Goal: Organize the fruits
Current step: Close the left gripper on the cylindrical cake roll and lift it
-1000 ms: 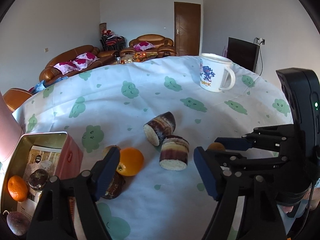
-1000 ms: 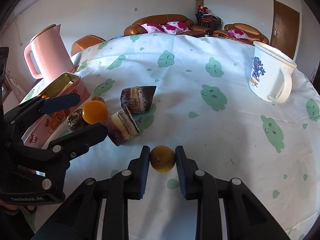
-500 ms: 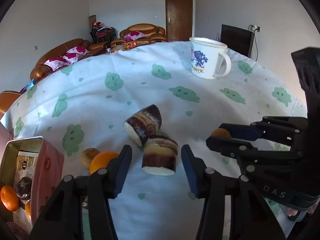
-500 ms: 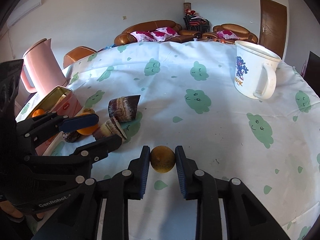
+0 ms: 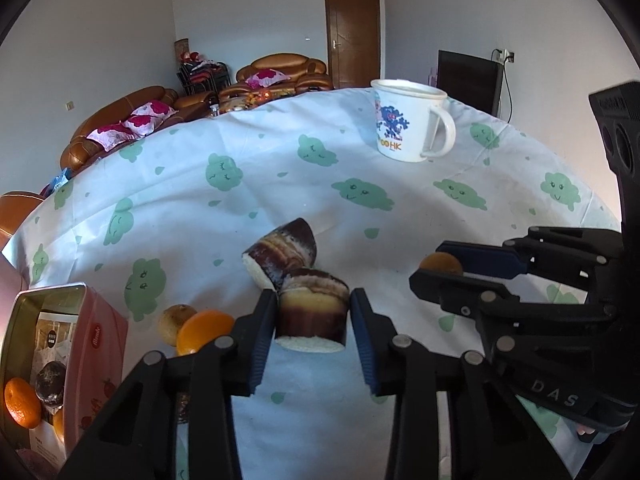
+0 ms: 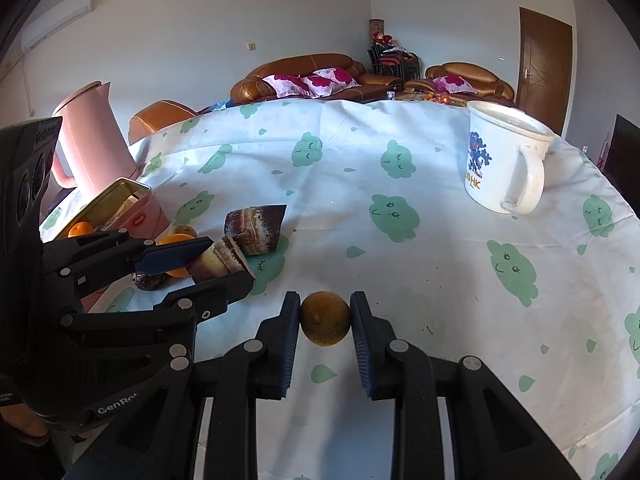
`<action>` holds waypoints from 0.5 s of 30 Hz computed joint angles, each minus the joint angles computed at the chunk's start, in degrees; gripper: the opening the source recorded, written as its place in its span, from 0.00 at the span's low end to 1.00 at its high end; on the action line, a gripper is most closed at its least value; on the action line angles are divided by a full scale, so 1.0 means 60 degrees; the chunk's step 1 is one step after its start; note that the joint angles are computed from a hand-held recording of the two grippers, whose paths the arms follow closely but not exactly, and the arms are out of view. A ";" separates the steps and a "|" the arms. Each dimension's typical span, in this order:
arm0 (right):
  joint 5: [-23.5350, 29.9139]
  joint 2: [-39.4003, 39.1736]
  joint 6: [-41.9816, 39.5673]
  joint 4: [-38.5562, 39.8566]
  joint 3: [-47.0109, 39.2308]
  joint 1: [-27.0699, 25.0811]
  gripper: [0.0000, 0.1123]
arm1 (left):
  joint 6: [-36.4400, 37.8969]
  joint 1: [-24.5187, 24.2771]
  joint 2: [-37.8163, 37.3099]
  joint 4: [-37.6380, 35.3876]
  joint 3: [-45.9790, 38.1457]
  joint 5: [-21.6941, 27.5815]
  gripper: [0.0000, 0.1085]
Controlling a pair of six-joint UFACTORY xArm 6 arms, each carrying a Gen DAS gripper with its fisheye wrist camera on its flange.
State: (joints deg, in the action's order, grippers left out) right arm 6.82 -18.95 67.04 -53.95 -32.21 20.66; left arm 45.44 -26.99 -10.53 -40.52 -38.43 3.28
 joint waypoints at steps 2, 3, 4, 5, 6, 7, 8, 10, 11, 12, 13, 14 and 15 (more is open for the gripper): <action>-0.0069 -0.0036 0.0323 -0.0402 -0.0011 -0.0028 0.24 | 0.0268 -0.0032 -0.0023 -0.0356 -0.0012 -0.0051 0.36; -0.0099 -0.0051 0.0452 -0.0564 -0.0014 -0.0044 0.24 | 0.0402 -0.0056 -0.0032 -0.0527 -0.0012 -0.0089 0.36; -0.0104 -0.0059 0.0561 -0.0688 -0.0022 -0.0053 0.24 | 0.0544 -0.0081 -0.0050 -0.0699 -0.0005 -0.0138 0.36; -0.0141 -0.0062 0.0663 -0.0811 -0.0028 -0.0069 0.24 | 0.0674 -0.0110 -0.0070 -0.0857 0.0010 -0.0207 0.36; -0.0221 -0.0071 0.0760 -0.0950 -0.0024 -0.0098 0.24 | 0.0882 -0.0152 -0.0094 -0.1099 0.0020 -0.0287 0.36; -0.0242 -0.0098 0.0856 -0.1070 -0.0015 -0.0106 0.24 | 0.1145 -0.0196 -0.0117 -0.1392 0.0021 -0.0357 0.36; -0.0239 -0.0103 0.0947 -0.1178 -0.0025 -0.0110 0.24 | 0.1323 -0.0243 -0.0132 -0.1591 0.0029 -0.0443 0.36; -0.0291 -0.0110 0.1149 -0.1427 -0.0043 -0.0139 0.24 | 0.1780 -0.0331 -0.0176 -0.2084 0.0035 -0.0587 0.36; -0.0318 -0.0129 0.1334 -0.1638 -0.0050 -0.0160 0.24 | 0.1999 -0.0371 -0.0190 -0.2327 0.0027 -0.0649 0.36; -0.0324 -0.0159 0.1551 -0.1869 -0.0055 -0.0181 0.24 | 0.2309 -0.0409 -0.0203 -0.2667 -0.0002 -0.0684 0.36; -0.0340 -0.0168 0.1765 -0.2093 -0.0075 -0.0192 0.24 | 0.2631 -0.0433 -0.0212 -0.3023 -0.0045 -0.0697 0.36; -0.0387 -0.0195 0.1939 -0.2290 -0.0076 -0.0219 0.24 | 0.2899 -0.0448 -0.0229 -0.3323 -0.0075 -0.0701 0.36; -0.0414 -0.0209 0.2142 -0.2514 -0.0093 -0.0239 0.24 | 0.3198 -0.0473 -0.0245 -0.3667 -0.0108 -0.0712 0.36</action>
State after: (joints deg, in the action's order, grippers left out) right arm 4.33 -20.20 79.89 -69.03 -32.77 19.23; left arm 64.63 -29.83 -12.00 -62.52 -39.08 -0.99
